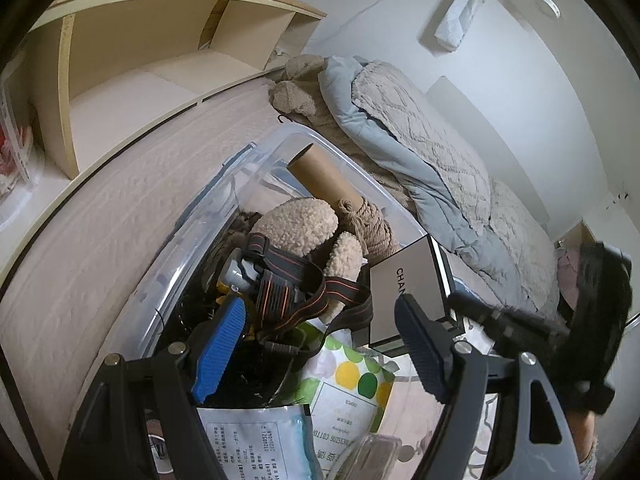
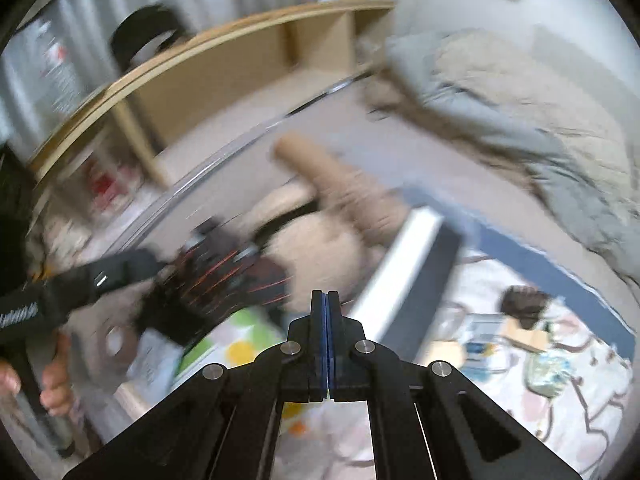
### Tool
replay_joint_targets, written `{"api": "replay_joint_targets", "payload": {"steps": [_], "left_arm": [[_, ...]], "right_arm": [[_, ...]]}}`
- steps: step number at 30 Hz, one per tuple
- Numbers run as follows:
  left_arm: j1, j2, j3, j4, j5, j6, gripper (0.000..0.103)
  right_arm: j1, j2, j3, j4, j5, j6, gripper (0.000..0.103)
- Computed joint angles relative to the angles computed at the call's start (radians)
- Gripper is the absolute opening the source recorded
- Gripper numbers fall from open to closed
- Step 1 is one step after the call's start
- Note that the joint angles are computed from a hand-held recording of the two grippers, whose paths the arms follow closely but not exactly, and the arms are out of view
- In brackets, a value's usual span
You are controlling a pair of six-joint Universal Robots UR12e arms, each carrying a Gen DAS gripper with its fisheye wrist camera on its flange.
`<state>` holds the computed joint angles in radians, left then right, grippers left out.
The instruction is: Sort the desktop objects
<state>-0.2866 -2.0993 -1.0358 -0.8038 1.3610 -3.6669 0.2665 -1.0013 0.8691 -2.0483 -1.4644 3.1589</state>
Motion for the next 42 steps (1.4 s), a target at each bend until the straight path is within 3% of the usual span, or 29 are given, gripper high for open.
{"api": "replay_joint_targets", "payload": {"steps": [2, 12, 20, 25, 31, 34, 37, 42], "left_arm": [[-0.004, -0.002, 0.004, -0.006, 0.01, 0.013, 0.077], [-0.018, -0.011, 0.022, -0.032, 0.018, 0.041, 0.077], [-0.02, -0.005, 0.017, -0.022, 0.034, 0.039, 0.077], [-0.015, -0.004, 0.012, -0.017, 0.035, 0.028, 0.077], [-0.013, -0.002, 0.007, -0.02, 0.042, 0.031, 0.077], [-0.014, -0.003, 0.009, -0.022, 0.044, 0.032, 0.077], [-0.016, -0.002, 0.009, -0.02, 0.046, 0.041, 0.077], [-0.022, -0.001, 0.011, -0.018, 0.056, 0.046, 0.077]], "right_arm": [[0.005, 0.015, -0.01, -0.017, -0.039, 0.042, 0.002], [-0.005, 0.012, 0.026, -0.047, 0.016, 0.018, 0.002], [-0.008, 0.052, -0.013, -0.083, 0.15, 0.063, 0.002], [0.005, 0.097, -0.078, -0.034, 0.189, 0.049, 0.002], [0.024, 0.108, -0.095, -0.009, 0.151, -0.008, 0.001], [0.022, 0.102, -0.087, -0.009, 0.161, 0.007, 0.001], [0.013, 0.081, -0.048, -0.058, 0.195, 0.05, 0.001], [0.003, 0.031, 0.044, -0.19, 0.188, 0.065, 0.001]]}}
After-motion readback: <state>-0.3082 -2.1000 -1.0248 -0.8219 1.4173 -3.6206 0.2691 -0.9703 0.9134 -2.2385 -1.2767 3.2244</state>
